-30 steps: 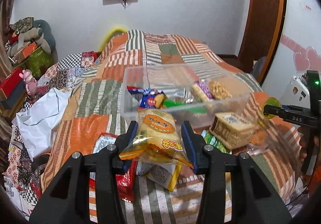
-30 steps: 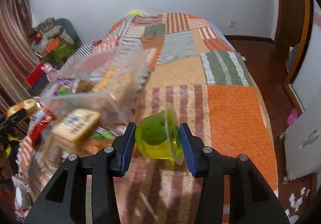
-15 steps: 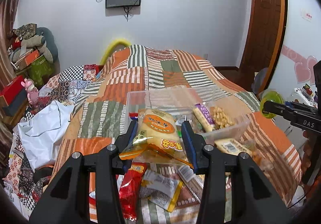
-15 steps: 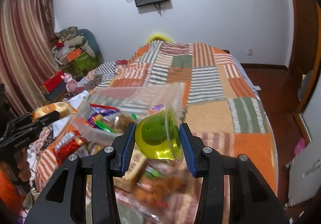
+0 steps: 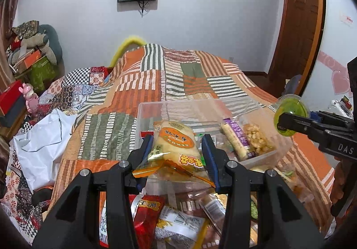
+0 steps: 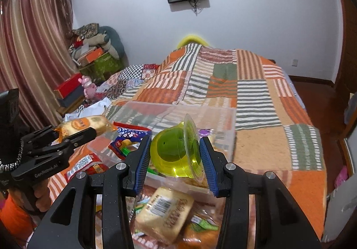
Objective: Organize snacks
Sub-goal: 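Lift the yellow snack bag and green jelly cup toward the clear box, then release the yellow snack bag and green jelly cup into the clear box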
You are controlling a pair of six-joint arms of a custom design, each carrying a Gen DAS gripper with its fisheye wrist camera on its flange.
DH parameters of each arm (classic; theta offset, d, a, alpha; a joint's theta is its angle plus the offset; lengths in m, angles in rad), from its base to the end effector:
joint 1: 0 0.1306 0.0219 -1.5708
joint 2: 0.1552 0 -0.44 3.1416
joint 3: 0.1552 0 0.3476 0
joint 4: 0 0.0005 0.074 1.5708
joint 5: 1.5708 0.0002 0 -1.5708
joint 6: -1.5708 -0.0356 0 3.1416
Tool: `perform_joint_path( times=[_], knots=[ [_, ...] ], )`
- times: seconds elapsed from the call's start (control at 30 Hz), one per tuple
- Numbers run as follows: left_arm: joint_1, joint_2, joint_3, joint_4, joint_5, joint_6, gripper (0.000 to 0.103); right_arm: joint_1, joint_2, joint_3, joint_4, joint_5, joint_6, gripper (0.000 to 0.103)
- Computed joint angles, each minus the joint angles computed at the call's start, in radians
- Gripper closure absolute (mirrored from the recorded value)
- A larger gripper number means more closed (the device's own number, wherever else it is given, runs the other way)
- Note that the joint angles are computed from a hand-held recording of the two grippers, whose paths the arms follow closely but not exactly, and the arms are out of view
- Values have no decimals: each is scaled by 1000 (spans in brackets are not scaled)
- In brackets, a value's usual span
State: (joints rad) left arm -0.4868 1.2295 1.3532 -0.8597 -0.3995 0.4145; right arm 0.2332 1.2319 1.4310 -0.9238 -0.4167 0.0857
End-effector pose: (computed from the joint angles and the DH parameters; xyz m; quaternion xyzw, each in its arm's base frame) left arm 0.3284 -0.1587 0.5340 -0.0480 0.8983 -0.0098 0.4367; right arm 0.3489 0.0972 0.5612 -0.2255 0.8673 0.2177 0.3867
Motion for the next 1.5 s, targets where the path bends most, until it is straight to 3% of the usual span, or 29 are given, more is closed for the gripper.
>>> perform_joint_path(
  times=[0.57,0.8,1.0,1.23,1.5],
  knots=[
    [83,55,-36,39,61,17,59,65,94,21,-60,51,40,62],
    [69,71,-46,34,39,10,57,78,86,9,-44,85,51,60],
    [54,65,-47,17,47,-4,47,81,80,17,-49,83,52,58],
    [50,34,-47,-10,67,15,46,70,54,13,-57,78,56,51],
    [20,-13,-41,-52,37,21,46,55,11,6,-54,66,43,44]
  ],
)
